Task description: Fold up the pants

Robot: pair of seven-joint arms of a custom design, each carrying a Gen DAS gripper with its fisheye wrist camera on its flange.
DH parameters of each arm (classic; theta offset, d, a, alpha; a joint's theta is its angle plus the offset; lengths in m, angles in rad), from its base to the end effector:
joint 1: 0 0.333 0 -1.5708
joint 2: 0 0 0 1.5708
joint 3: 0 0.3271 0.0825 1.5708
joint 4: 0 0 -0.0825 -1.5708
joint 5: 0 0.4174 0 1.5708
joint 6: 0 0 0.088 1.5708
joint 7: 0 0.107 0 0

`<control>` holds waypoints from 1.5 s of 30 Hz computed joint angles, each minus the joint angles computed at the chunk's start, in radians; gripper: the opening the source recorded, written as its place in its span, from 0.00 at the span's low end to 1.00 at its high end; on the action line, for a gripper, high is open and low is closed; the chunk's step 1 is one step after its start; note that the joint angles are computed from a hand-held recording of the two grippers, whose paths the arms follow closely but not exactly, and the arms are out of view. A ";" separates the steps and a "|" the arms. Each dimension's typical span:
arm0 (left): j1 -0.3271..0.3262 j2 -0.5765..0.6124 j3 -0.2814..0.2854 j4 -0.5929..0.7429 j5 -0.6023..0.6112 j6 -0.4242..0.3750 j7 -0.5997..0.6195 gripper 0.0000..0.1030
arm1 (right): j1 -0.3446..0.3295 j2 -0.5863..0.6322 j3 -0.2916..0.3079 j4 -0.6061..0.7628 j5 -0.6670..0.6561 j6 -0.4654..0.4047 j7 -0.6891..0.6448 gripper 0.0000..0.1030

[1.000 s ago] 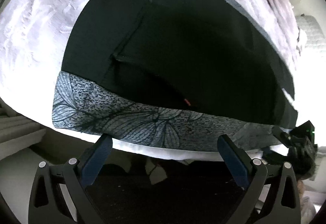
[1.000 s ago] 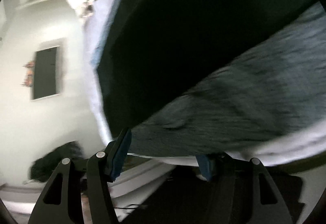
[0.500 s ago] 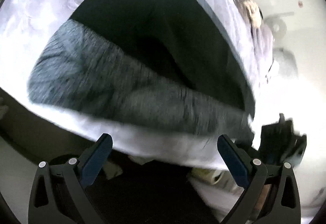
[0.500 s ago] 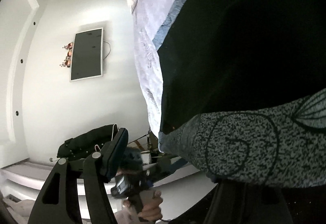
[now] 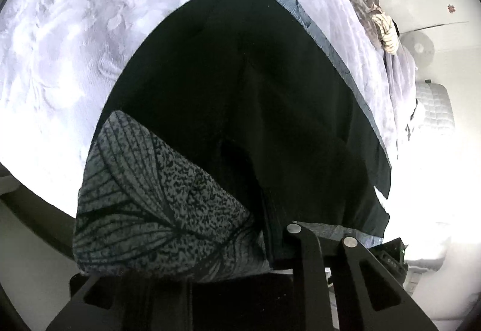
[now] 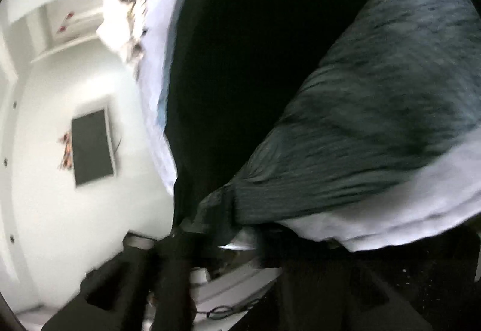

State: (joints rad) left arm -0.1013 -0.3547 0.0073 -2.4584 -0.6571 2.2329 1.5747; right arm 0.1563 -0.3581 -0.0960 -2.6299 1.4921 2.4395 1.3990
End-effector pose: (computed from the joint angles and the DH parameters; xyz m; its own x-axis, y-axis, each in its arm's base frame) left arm 0.4656 -0.0624 0.4381 0.2307 -0.8173 0.5280 -0.9588 -0.2833 -0.0197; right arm 0.4396 0.0298 0.3720 -0.5306 -0.2158 -0.8197 -0.6809 0.6845 0.2606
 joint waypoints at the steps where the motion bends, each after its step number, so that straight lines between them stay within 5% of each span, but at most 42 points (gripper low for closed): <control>1: 0.005 -0.006 0.002 0.005 0.008 -0.005 -0.006 0.24 | -0.007 -0.005 0.001 0.014 -0.040 0.000 0.003 0.06; 5: 0.006 0.013 -0.018 0.070 0.032 0.048 -0.050 0.24 | -0.029 0.035 -0.015 0.153 -0.235 -0.058 0.000 0.06; 10: -0.001 0.147 -0.068 0.220 0.113 0.200 -0.131 0.27 | -0.089 0.259 -0.055 0.495 -0.394 -0.251 -0.081 0.06; 13: 0.026 0.302 -0.122 0.360 0.349 0.295 -0.334 0.67 | -0.135 0.455 -0.031 0.735 -0.492 -0.340 -0.079 0.07; 15: 0.035 0.391 -0.133 0.434 0.491 0.335 -0.452 0.75 | -0.167 0.566 -0.014 0.864 -0.528 -0.390 -0.076 0.08; 21: 0.008 0.679 -0.118 0.691 0.796 0.227 -0.668 0.84 | -0.225 0.852 0.046 1.166 -0.639 -0.461 -0.010 0.13; 23: -0.002 0.717 -0.108 0.722 0.856 0.207 -0.717 0.93 | -0.234 0.902 0.065 1.205 -0.673 -0.460 0.025 0.18; 26: -0.006 0.727 -0.103 0.759 0.916 0.163 -0.764 0.94 | -0.269 0.920 0.104 1.210 -0.667 -0.447 0.053 0.28; 29: -0.001 0.688 -0.108 0.769 0.945 0.119 -0.781 0.94 | -0.316 0.865 0.135 1.169 -0.623 -0.448 0.018 0.59; 32: 0.018 0.638 -0.157 0.744 0.893 0.109 -0.659 0.94 | -0.360 0.744 0.130 1.048 -0.556 -0.451 -0.070 0.59; 35: 0.018 0.614 -0.219 0.738 0.767 0.098 -0.491 0.94 | -0.373 0.574 0.062 0.875 -0.579 -0.437 -0.098 0.59; 39: -0.026 0.656 -0.311 0.781 0.540 0.056 -0.282 0.94 | -0.384 0.333 -0.049 0.617 -0.772 -0.360 -0.022 0.60; 45: -0.151 0.876 -0.391 1.016 0.379 -0.046 -0.223 0.94 | -0.498 0.096 -0.152 0.367 -1.074 -0.364 0.184 0.63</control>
State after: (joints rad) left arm -0.2528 0.5213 -0.3837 -1.4424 -0.2785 2.1869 1.3514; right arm -0.3420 -0.2618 -0.2484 -2.2634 0.4179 2.0753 1.5828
